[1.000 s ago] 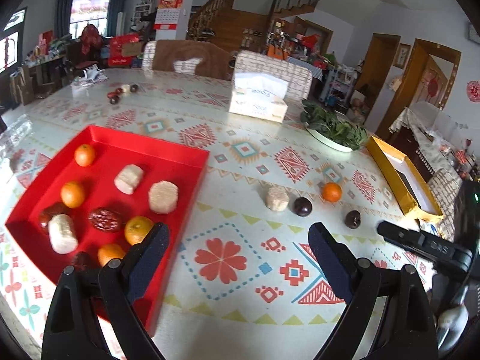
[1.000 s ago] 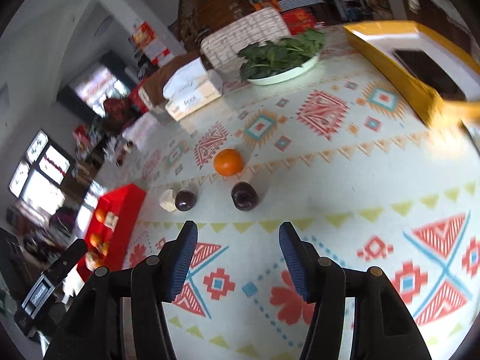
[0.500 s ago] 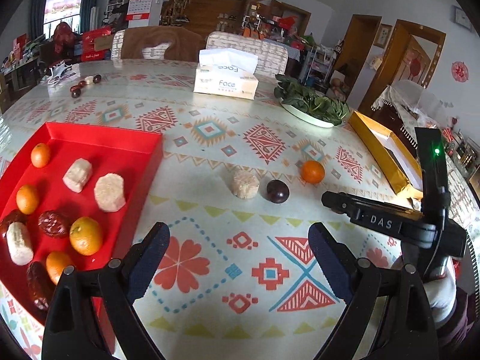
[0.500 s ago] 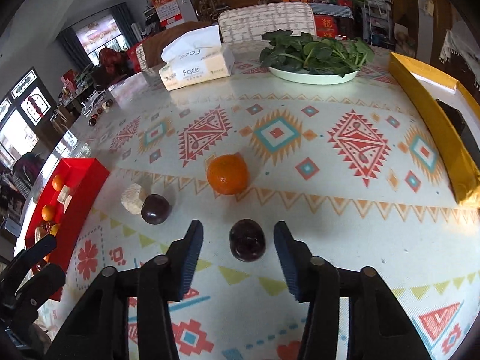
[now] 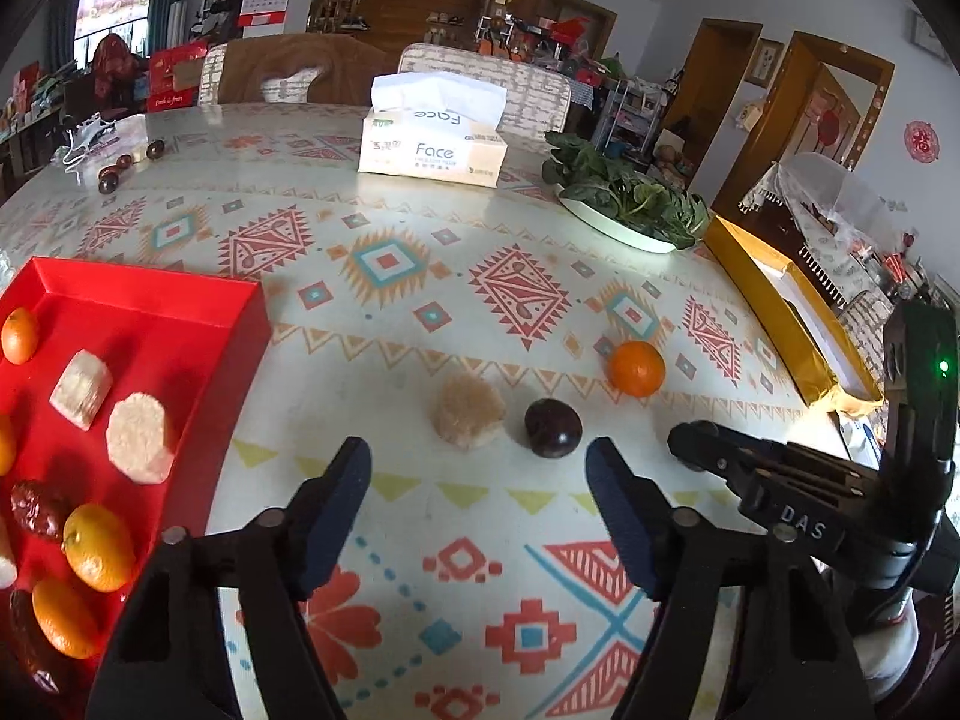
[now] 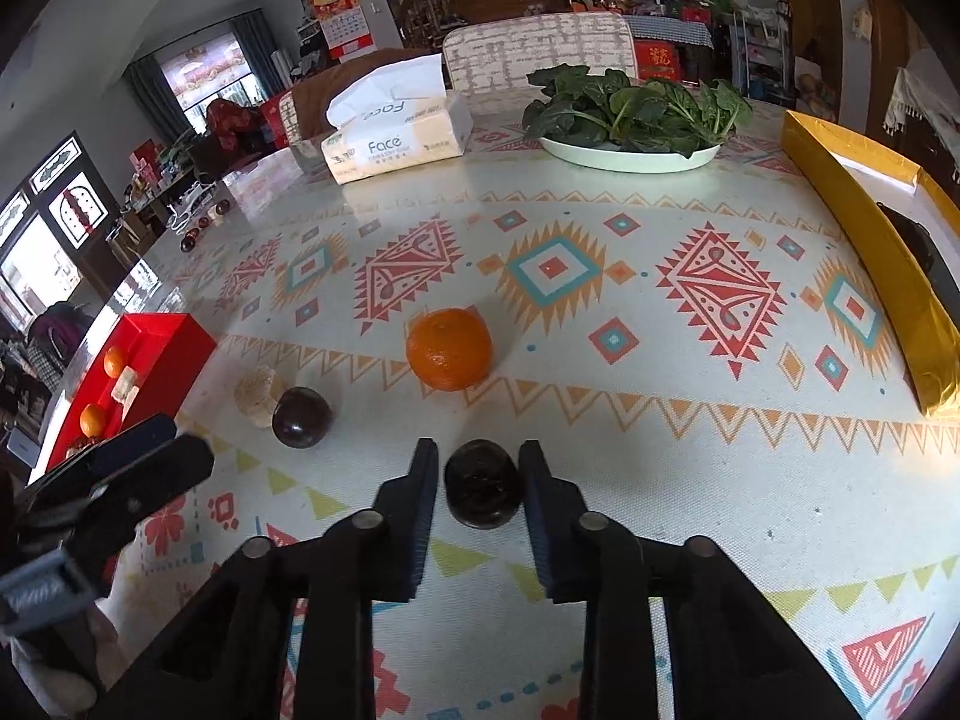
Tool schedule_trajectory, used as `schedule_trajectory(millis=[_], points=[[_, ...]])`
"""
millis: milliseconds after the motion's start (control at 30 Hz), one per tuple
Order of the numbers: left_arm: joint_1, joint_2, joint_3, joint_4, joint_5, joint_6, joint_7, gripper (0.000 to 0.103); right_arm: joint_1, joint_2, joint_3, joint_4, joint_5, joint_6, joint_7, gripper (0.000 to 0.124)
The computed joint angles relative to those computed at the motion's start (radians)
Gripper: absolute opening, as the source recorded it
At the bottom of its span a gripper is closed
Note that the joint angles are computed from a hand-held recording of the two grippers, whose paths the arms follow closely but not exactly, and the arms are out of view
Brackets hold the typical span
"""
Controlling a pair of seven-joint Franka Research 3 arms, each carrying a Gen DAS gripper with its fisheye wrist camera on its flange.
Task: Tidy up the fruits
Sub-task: 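Move both open tools toward the dark red date and the orange on the table, then grasp the dark red date with the right tool while the left tool grasps the orange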
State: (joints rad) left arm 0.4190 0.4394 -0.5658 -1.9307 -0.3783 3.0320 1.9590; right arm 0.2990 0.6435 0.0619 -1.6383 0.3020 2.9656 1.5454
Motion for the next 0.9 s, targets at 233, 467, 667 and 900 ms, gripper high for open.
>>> schedule_trajectory(millis=[233, 467, 667, 900], points=[[-0.052, 0.025, 0.05, 0.035, 0.047, -0.016, -0.042, 0.073, -0.022, -0.007, 0.025, -0.012, 0.028, 0.006, -0.02, 0.025], [-0.064, 0.037, 0.064, 0.05, 0.075, -0.025, -0.065, 0.073, -0.025, -0.016, 0.027, -0.026, 0.045, 0.028, -0.018, 0.025], [0.054, 0.053, -0.086, 0.028, 0.033, 0.005, 0.057, 0.073, -0.028, -0.014, 0.028, -0.022, 0.051, 0.024, -0.016, 0.025], [0.009, 0.084, -0.087, 0.092, 0.075, -0.024, 0.094, 0.073, -0.064, -0.027, 0.058, -0.04, 0.092, 0.044, -0.023, 0.025]])
